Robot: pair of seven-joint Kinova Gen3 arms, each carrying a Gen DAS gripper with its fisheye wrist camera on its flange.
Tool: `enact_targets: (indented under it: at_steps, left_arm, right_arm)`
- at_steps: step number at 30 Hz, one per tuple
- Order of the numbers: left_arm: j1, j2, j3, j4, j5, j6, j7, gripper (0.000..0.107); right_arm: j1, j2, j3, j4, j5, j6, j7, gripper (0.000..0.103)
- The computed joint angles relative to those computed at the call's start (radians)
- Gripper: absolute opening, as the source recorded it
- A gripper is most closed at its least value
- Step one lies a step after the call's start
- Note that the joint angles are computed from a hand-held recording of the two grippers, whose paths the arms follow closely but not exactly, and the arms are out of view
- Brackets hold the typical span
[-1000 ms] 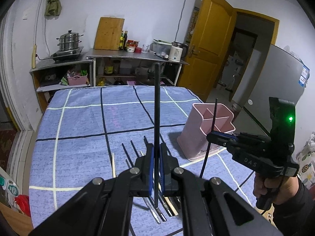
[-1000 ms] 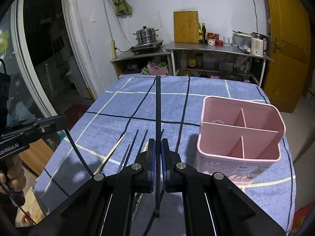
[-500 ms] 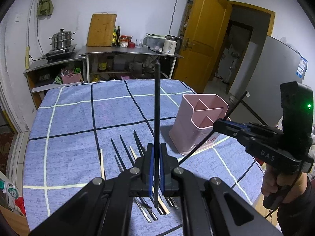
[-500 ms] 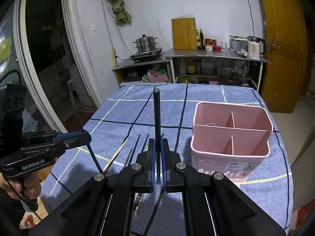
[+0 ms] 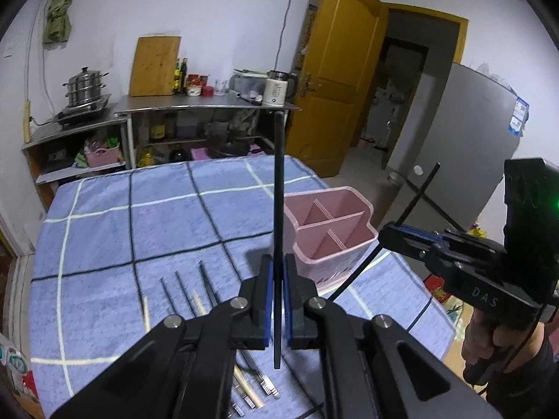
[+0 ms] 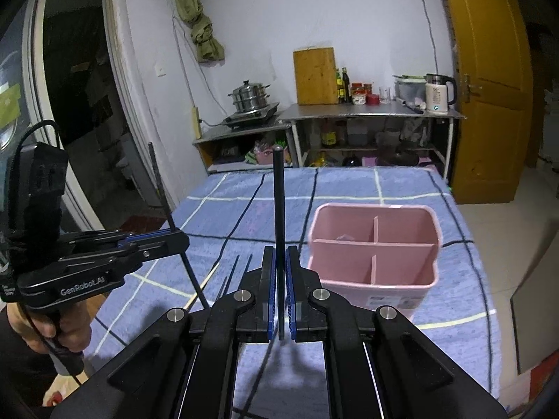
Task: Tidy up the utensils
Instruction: 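Lift the held chopsticks upright and carry both tools toward the pink holder, then lower the chopsticks into the pink holder and open both tools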
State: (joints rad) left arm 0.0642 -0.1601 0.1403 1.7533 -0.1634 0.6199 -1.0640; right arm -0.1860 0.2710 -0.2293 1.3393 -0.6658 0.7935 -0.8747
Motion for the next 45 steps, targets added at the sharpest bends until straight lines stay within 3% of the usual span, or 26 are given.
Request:
enact_targets:
  at_steps: [11,22,29,37,45]
  left_arm:
    - [0.026,0.081,-0.040,-0.161,0.094,-0.003,-0.107,0.006]
    - [0.045,0.176,-0.048,-0.285,0.038,-0.035,-0.100,0.006]
    - [0.024,0.246,-0.072,-0.289,0.120,-0.062,-0.148,0.006]
    - [0.019,0.319,-0.081,-0.293,0.183,-0.029,-0.188,0.006]
    - [0.021,0.337,-0.087,-0.280,0.206,-0.022,-0.198,0.006]
  right_arm:
    - [0.037,-0.008,0.023,-0.102,-0.010,0.010,-0.027,0.005]
    - [0.026,0.052,0.022,-0.220,0.048,-0.005,-0.113,0.005]
    - [0.014,0.118,0.017,-0.260,0.108,0.002,-0.177,0.005]
    - [-0.004,0.200,0.008,-0.291,0.167,0.050,-0.229,0.005]
    - [-0.007,0.255,0.005,-0.321,0.195,0.082,-0.269,0.006]
